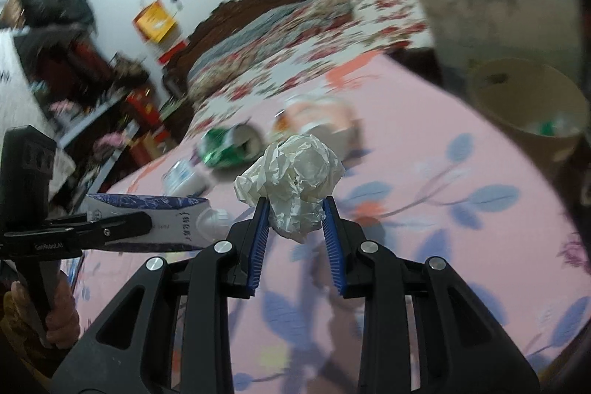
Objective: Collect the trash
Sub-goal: 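Carry carton and tissue to the wastebasket and open both tools over it, then grasp the green crushed can with the right tool while the left tool grasps the white wipe pack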
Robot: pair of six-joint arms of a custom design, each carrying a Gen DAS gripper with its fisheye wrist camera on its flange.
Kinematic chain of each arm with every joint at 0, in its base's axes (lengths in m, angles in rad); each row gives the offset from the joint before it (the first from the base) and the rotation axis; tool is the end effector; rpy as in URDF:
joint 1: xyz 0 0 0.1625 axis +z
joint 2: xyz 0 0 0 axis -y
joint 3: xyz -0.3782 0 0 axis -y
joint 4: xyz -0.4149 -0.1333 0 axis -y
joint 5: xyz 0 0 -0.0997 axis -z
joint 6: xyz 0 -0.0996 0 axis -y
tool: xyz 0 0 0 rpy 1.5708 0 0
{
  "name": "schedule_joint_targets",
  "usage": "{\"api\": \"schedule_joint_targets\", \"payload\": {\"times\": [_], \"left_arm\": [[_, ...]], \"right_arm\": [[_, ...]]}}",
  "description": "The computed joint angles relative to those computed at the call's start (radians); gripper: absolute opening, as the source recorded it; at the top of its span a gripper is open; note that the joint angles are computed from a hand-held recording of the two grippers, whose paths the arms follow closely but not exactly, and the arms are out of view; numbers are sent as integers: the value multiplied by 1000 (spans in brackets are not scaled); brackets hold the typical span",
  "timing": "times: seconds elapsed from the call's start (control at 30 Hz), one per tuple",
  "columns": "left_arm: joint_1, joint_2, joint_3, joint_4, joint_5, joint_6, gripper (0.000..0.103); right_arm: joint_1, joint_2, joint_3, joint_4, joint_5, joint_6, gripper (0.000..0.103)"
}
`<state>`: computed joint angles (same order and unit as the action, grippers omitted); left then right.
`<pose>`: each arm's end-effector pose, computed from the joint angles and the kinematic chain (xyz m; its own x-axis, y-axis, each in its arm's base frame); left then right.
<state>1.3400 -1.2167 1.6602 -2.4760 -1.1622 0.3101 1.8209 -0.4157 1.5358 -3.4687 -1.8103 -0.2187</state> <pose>0.0228 -0.6586 0.3018 -0.8268 0.3018 -0.4747 0.4800 0.8185 -0.3157 0.2710 -0.6178 -0.0572 -0.9208 -0.2270 0.3172 -0.3853 0.6567 -0.6483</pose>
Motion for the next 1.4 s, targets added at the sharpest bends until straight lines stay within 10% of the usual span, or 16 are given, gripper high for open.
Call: {"api": "schedule_joint_targets", "payload": {"times": [0.53,0.63,0.7,0.8,1.1,1.4], "left_arm": [[-122,589,-667,290,-185,-40,47],[-134,742,-866,362,-204,-57,52],[-143,815,-953,390,-162,-84,83],[-143,831,-961,366,-163,-85,82],[-104,453,-431,102,-150,50,82],[-2,95,0,-107,-2,63,82]], "right_arm": [[-163,-165,0,-63,-89,41,32],[-188,-157,-55,-22,-104,56,44],[-205,-155,-71,-23,-99,82,72],[-208,-150,-70,-62,-96,85,72],[-181,-156,61,-154,19,151,72],[-92,-20,-34,10,75,169,71]]}}
